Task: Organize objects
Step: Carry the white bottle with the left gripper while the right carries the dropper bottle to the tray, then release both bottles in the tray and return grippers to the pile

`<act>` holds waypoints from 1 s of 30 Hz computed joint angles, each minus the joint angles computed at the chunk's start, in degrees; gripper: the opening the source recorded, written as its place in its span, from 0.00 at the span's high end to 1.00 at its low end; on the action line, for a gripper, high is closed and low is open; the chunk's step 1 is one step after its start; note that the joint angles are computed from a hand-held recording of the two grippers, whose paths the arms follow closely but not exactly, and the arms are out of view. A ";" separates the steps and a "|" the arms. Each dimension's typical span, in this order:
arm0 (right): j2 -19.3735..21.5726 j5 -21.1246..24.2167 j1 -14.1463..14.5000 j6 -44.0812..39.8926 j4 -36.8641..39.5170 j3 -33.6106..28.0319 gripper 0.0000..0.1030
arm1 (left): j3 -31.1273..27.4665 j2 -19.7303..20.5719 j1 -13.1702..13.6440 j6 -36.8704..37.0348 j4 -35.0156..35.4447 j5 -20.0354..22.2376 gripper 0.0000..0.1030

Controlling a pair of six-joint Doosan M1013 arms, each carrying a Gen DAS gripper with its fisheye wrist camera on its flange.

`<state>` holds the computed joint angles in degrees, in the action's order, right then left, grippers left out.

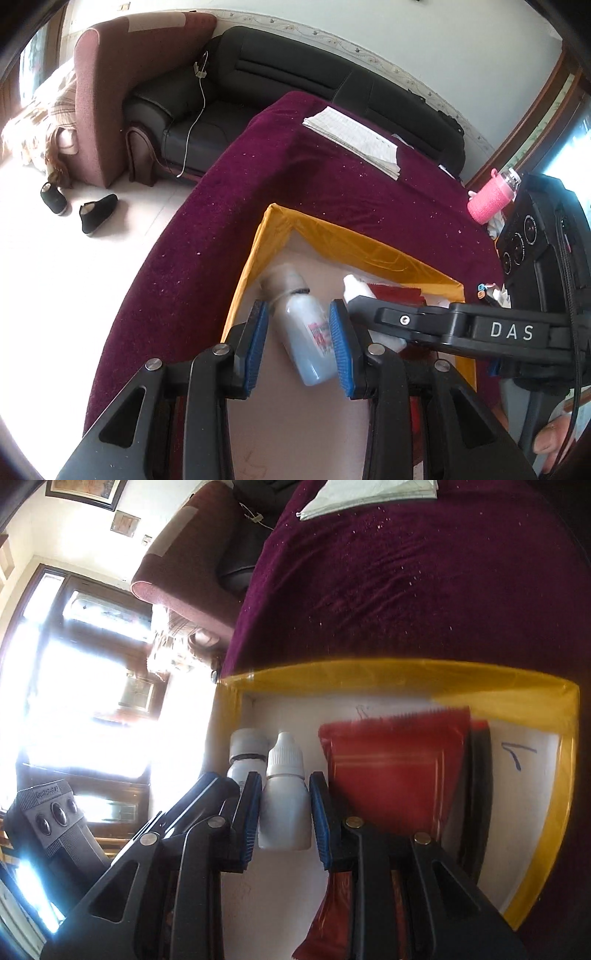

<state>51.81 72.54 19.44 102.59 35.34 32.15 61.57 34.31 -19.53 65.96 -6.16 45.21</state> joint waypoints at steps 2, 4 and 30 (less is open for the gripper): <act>0.32 0.30 0.22 -0.14 -1.51 -1.04 0.75 | 0.04 0.06 -0.02 0.62 -0.59 0.18 0.69; 0.06 -0.16 0.54 0.10 -3.74 -1.17 0.74 | 0.39 -0.18 0.11 1.27 -2.18 -0.18 0.66; -32.24 -31.20 -5.61 -10.83 -19.34 46.93 0.66 | 6.82 -6.80 -13.06 1.39 -5.84 -3.28 0.35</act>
